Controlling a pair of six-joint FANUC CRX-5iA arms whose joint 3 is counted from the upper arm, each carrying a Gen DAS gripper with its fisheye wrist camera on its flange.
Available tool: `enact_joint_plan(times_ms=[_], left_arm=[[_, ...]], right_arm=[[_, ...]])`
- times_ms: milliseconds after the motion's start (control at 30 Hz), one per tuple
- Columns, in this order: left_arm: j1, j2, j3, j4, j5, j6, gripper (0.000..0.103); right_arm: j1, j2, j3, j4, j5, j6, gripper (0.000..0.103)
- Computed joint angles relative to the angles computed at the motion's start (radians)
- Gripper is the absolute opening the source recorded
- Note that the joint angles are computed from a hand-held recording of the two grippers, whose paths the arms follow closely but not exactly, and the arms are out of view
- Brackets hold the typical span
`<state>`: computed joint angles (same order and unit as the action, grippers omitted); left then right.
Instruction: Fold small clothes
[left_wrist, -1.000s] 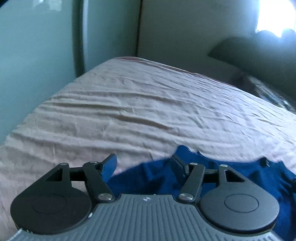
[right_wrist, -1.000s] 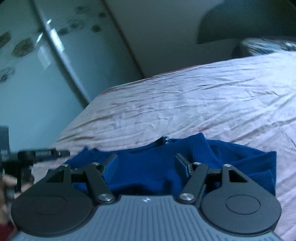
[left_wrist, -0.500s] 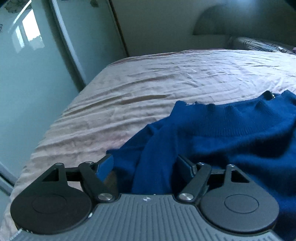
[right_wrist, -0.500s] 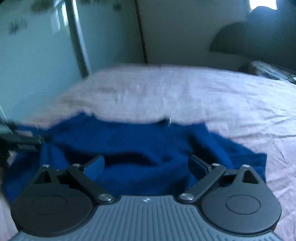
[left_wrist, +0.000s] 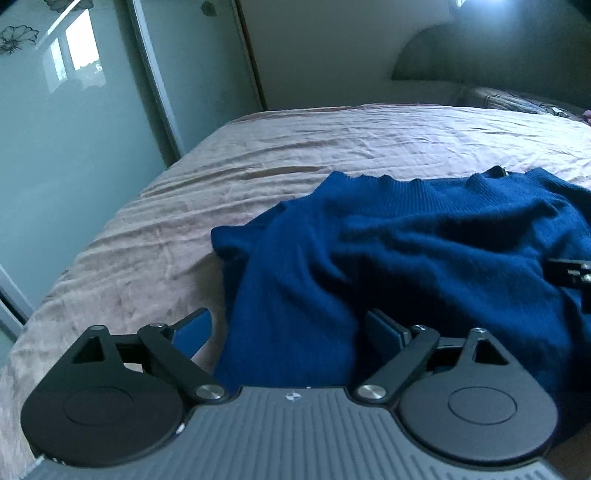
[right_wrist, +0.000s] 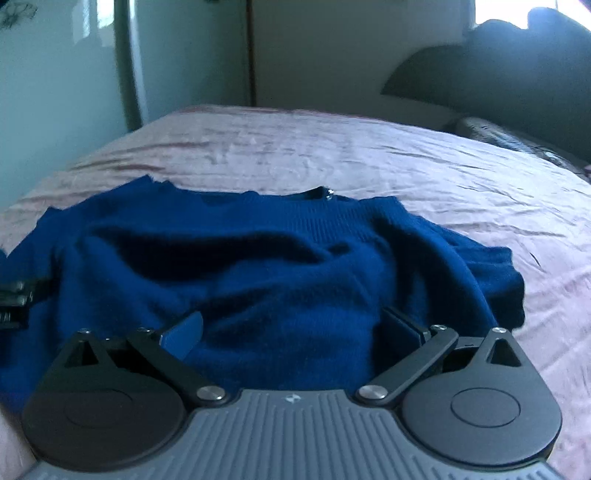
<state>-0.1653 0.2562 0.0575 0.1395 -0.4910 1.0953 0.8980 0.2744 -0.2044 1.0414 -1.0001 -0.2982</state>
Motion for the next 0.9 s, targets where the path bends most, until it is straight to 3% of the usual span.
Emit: enact_joint_plan(times_ms=[200, 567, 633, 767, 900], left_arm=[[0.009, -0.018, -0.032, 0.011, 0.008, 0.015, 0.098], [0.02, -0.049, -0.101, 0.054, 0.061, -0.013, 0.102], [0.024, -0.055, -0.115, 0.086, 0.063, -0.054, 0.102], [0.052, -0.067, -0.146, 0.232, 0.048, -0.24, 0.1], [0.082, -0.048, -0.095, 0.215, 0.011, -0.206, 0.097]], right_arm=[[0.015, 0.013, -0.019, 0.064, -0.036, -0.074, 0.103], [0.004, -0.005, -0.053, 0.089, 0.0, -0.118, 0.103], [0.003, -0.004, -0.051, 0.088, 0.002, -0.116, 0.103], [0.017, 0.0, -0.03, 0.058, -0.023, -0.074, 0.103], [0.047, 0.008, -0.014, 0.068, -0.07, -0.076, 0.103]])
